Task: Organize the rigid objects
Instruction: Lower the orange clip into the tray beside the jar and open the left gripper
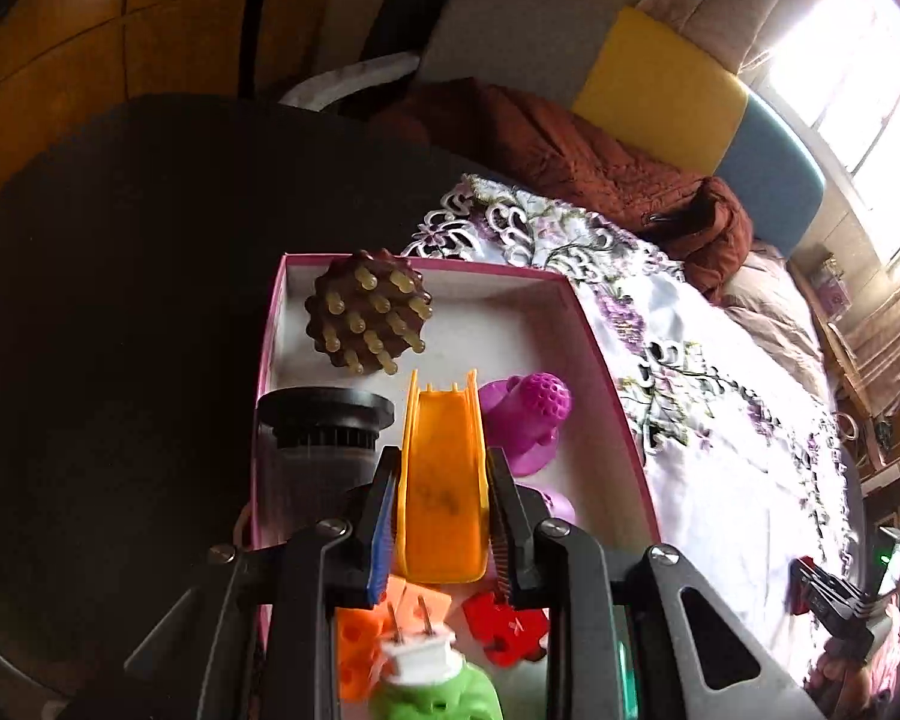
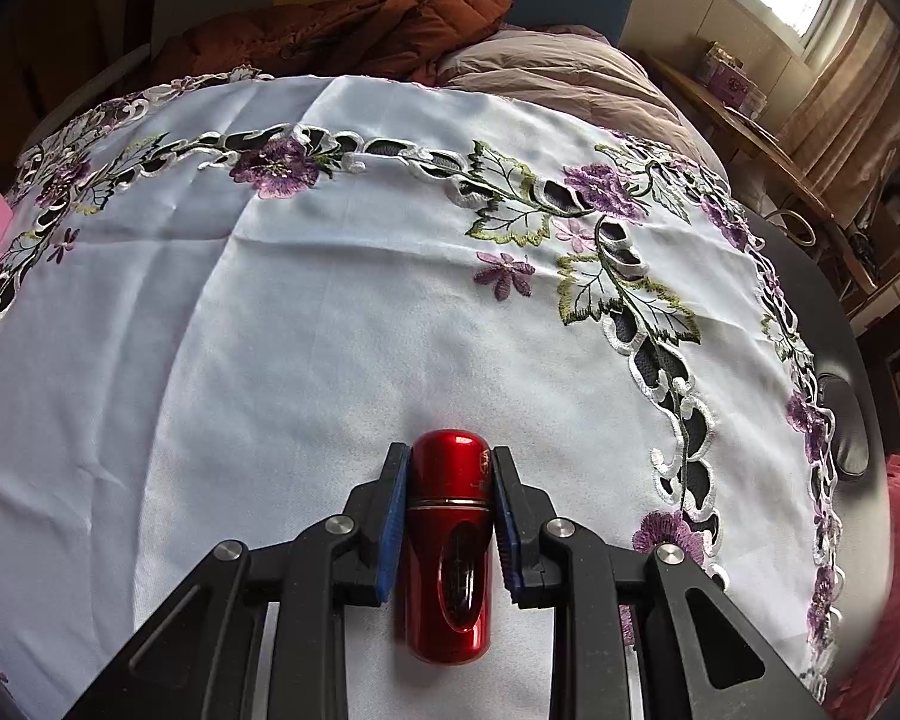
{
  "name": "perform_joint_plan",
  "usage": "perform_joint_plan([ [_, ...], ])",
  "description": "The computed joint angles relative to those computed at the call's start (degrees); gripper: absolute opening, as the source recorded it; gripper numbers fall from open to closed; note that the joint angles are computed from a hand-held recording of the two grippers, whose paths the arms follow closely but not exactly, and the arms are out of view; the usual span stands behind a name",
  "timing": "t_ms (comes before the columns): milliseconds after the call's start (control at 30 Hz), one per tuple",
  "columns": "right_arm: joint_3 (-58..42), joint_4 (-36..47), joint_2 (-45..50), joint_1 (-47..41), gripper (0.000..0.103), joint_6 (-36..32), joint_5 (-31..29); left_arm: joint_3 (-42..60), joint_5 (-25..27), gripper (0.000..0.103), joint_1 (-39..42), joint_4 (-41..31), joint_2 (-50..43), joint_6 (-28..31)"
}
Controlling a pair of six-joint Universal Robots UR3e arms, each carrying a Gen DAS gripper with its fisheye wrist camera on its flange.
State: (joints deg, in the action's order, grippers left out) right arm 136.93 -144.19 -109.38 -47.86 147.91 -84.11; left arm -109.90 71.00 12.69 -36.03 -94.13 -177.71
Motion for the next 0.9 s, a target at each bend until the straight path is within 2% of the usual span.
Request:
perform_joint_plan([
  [167,-0.13,0.13,0.03,0.06,0.026,0.09,-0.05,1.61,5.91,0.026,-4.21,3.24,-4.76,0.38],
  [367,0.04,-0.33,0.16,0.30,0.026,0.02,-0.29,-2.44,10.00,0.030,-6.81,8.64,-3.40,1.04],
  [600,0.35,-1.39,0.45,0.68,0.026,-0.34,-0.81,-8.61,11.27,0.032,-7.15,12.45,2.26,2.49],
  [900,0.73,-2.07,0.28,1.13,0.026,-0.49,-1.25,-14.28,9.35,0.032,-5.80,12.37,11.78,3.16],
])
